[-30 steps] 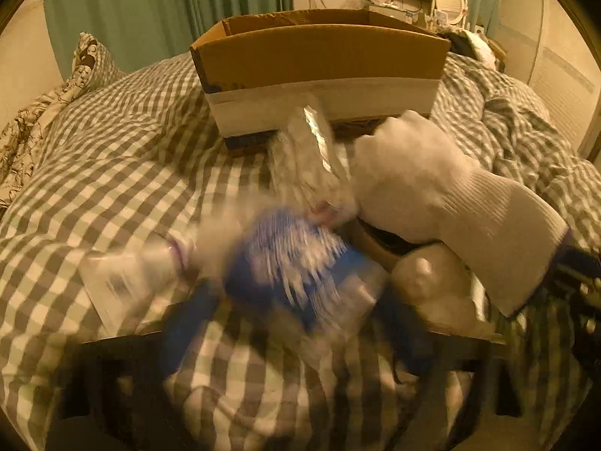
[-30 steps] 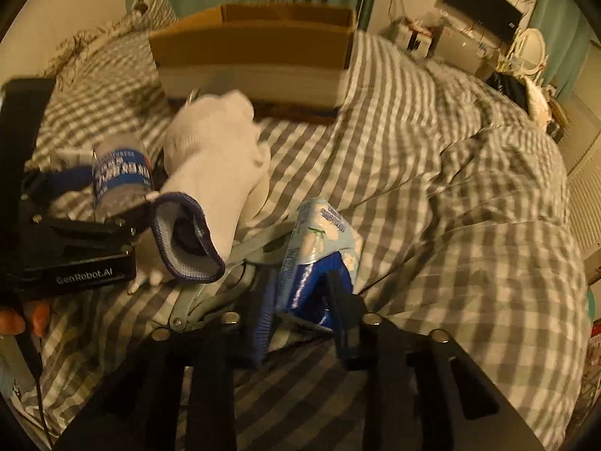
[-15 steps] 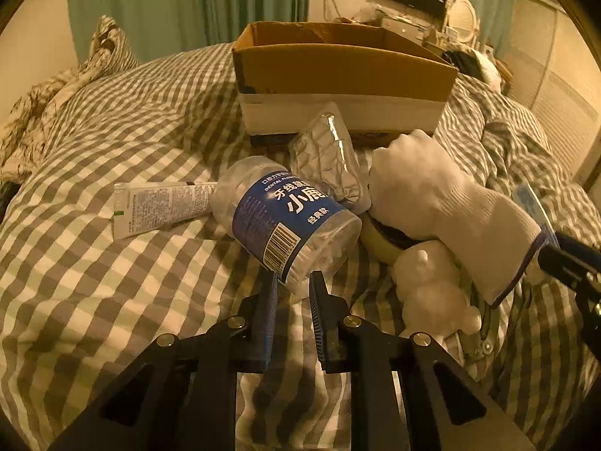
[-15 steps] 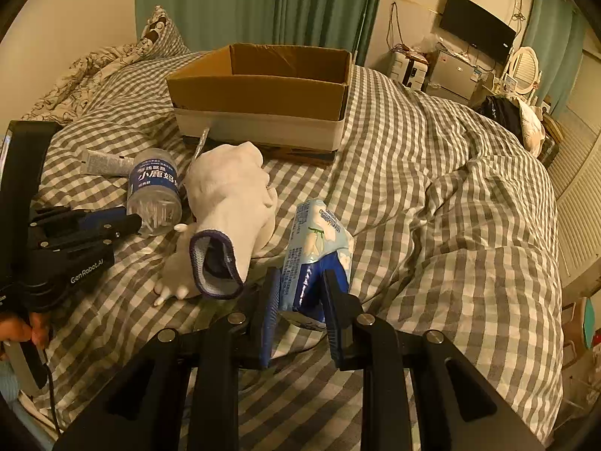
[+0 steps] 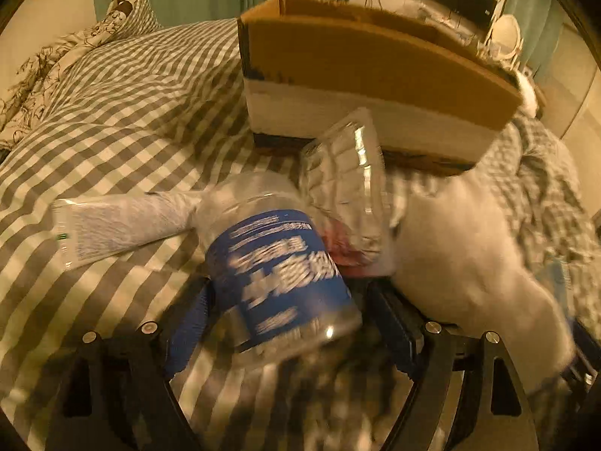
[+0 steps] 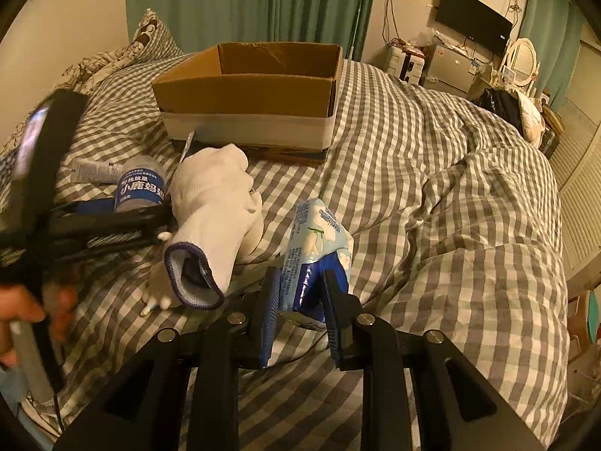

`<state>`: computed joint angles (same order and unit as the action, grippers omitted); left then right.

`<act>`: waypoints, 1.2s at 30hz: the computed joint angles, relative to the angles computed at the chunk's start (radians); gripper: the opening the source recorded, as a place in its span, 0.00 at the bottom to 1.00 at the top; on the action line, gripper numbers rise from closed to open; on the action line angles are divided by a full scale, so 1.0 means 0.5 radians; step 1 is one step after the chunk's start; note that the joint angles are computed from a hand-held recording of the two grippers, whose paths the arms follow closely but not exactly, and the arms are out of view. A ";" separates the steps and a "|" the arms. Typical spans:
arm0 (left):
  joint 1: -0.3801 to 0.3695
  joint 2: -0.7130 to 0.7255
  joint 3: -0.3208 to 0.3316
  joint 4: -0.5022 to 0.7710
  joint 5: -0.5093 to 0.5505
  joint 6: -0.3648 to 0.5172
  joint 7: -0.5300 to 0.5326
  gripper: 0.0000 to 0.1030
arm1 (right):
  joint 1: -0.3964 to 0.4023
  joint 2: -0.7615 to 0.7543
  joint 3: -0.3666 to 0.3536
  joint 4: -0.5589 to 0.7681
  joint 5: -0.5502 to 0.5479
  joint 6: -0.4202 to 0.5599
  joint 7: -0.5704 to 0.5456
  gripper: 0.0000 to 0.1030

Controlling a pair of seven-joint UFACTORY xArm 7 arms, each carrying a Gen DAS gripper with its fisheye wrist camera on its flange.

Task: Organize objects
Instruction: 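Lower the jar with the left tool into the cardboard box while the right drops the blue-white box in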

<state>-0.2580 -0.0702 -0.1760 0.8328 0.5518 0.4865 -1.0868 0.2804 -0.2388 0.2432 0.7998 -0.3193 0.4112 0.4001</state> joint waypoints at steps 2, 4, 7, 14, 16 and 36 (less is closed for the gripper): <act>0.009 -0.010 0.013 -0.050 0.002 -0.064 -0.002 0.70 | 0.002 0.005 -0.008 -0.004 0.012 -0.002 -0.007 0.21; 0.019 -0.058 0.032 -0.128 -0.075 -0.174 0.066 0.70 | 0.001 0.000 -0.013 -0.015 0.022 -0.014 -0.010 0.21; 0.031 -0.162 0.017 -0.223 -0.165 -0.239 0.179 0.69 | -0.015 -0.009 0.004 -0.022 -0.014 -0.012 0.020 0.21; 0.089 -0.547 -0.106 -0.453 -0.280 -0.312 0.316 0.64 | -0.021 -0.074 0.034 -0.025 -0.059 -0.011 0.053 0.21; 0.131 -0.614 -0.147 -0.441 -0.290 -0.293 0.350 0.63 | -0.024 -0.092 0.043 -0.020 -0.070 -0.019 0.058 0.21; 0.429 -0.112 -0.195 0.614 -0.045 -0.199 0.555 0.62 | 0.121 0.664 -0.082 1.336 0.055 0.113 -0.339 0.21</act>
<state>-0.0436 -0.1263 -0.2733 1.1396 0.5293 0.3870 -0.8092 0.3410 0.0934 0.2023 1.4676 -0.2918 0.4678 0.2304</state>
